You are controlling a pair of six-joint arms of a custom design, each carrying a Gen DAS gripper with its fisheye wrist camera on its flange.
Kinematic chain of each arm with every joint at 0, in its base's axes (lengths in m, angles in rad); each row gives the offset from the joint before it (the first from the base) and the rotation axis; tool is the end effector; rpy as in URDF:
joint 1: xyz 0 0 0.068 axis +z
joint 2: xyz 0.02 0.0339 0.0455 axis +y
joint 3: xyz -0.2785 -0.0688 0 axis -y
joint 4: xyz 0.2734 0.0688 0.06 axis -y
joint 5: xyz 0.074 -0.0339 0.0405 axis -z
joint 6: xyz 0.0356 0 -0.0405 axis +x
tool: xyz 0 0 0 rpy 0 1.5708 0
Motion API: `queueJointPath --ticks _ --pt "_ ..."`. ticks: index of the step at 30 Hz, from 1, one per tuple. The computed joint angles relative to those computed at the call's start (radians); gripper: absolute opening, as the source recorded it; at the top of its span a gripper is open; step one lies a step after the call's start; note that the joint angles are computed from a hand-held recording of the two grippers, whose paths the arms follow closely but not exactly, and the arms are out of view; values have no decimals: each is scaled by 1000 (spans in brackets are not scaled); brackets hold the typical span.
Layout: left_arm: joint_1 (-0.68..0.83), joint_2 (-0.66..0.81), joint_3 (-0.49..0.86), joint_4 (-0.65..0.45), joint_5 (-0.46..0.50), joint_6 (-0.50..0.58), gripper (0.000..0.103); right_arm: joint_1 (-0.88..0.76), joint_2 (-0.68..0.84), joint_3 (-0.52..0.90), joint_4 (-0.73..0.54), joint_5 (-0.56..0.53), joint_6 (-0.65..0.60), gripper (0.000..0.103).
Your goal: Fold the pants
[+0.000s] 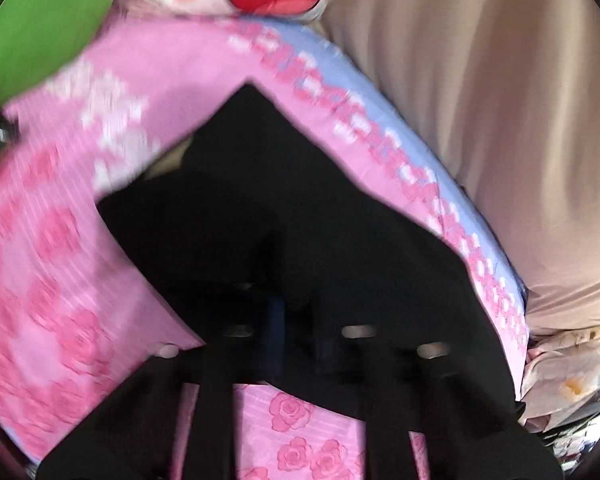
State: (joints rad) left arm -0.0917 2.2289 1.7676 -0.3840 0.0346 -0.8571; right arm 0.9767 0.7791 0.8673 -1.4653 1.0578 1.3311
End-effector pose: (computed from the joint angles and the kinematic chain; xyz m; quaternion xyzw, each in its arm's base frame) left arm 0.5322 -0.0502 0.1839 -0.3434 0.8695 -0.1765 0.3082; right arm 0.0853 0.0709 0.3033 0.1995 0.8373 -0.1270 0.4930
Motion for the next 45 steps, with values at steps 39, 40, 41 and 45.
queueJointPath --ticks 39,40,41,45 --pt "20 29 -13 -138 -115 112 10 -690 -190 -171 629 -598 -586 5" --pt "19 34 -4 -146 -120 117 10 -706 -182 -164 631 -621 -597 7" --pt "18 32 -7 -146 -123 120 10 -723 -173 -156 630 -637 -605 9" --pt "19 29 22 -173 -140 138 10 -745 -178 -133 635 -623 -633 8"
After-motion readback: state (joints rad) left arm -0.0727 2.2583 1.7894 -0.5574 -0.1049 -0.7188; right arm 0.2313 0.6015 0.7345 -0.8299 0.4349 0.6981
